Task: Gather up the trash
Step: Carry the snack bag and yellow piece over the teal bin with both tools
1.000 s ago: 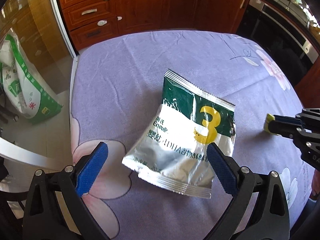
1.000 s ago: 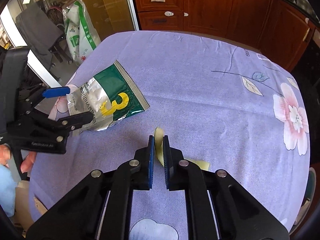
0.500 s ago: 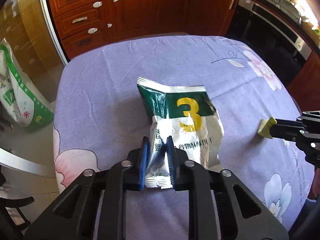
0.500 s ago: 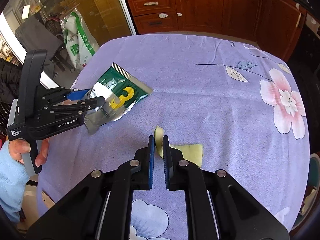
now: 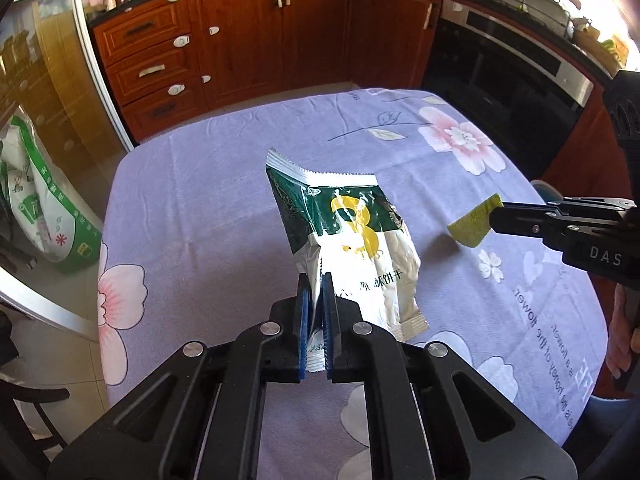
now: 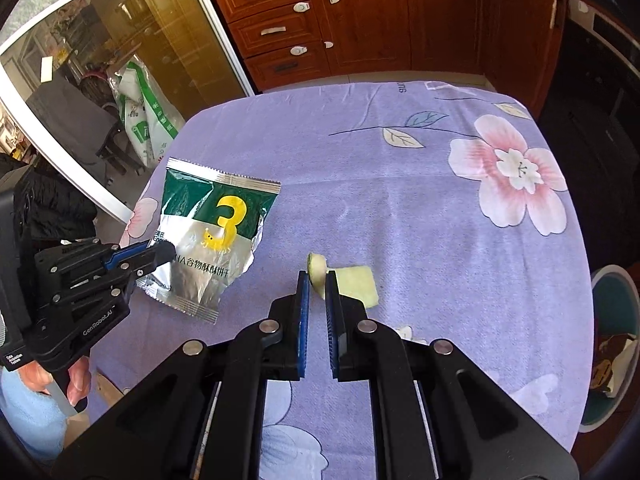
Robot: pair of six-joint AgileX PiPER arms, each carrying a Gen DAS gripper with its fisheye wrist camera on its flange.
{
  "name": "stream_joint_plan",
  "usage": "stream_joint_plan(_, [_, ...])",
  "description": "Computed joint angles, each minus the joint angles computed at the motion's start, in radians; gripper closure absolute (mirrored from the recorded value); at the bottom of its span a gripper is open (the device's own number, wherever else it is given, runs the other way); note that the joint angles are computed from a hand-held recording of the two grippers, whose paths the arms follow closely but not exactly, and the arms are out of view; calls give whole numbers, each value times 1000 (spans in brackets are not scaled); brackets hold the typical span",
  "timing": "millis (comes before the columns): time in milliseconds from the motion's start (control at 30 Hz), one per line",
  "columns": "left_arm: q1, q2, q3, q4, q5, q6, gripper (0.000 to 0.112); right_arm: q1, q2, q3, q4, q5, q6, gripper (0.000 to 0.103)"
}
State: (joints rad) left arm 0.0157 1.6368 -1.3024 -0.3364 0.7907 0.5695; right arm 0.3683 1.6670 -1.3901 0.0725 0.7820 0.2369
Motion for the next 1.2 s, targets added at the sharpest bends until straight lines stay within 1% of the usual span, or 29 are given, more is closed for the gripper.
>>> stream_joint_plan(133, [-86,-61,20,94,5,-111,106,-45,-100,86,31,-19,-28,95])
stream_joint_plan(333, [-227,-132,47,168,16,-250,106,-165,-258,206,137,-30,-134,95])
stream_joint_plan(467, [-345,-149,49,223,15,-364,106,-302,-354,284,261,-16,-269,95])
stream_joint_plan(600, [-479,-135,25,285,17,-472,106,-491,-439,351,402,31,-442,95])
stream_joint_plan(667, [-546,-115,1,318,23,-521,106,-601,-475,383,473,61,-534,95])
stream_joint_plan(767, [-645,-64,-61,369,41,-586,106,-804,-496,414,588,131,-692,95])
stream_joint_plan(900, [-744,25,-167,406,68,-640,106,-1051,-468,426,696,221,-868,95])
stream_joint_plan(967, [-781,71,-221,416,84,-655,106,-1153,-445,425,733,257,-934,95])
stream_joint_plan(1067, [-831,159,-327,424,121,-669,106,-1264,-402,412,762,294,-998,95])
stream_joint_plan(1200, [-882,295,-500,419,188,-660,105,-1352,-349,397,780,320,-1054,95])
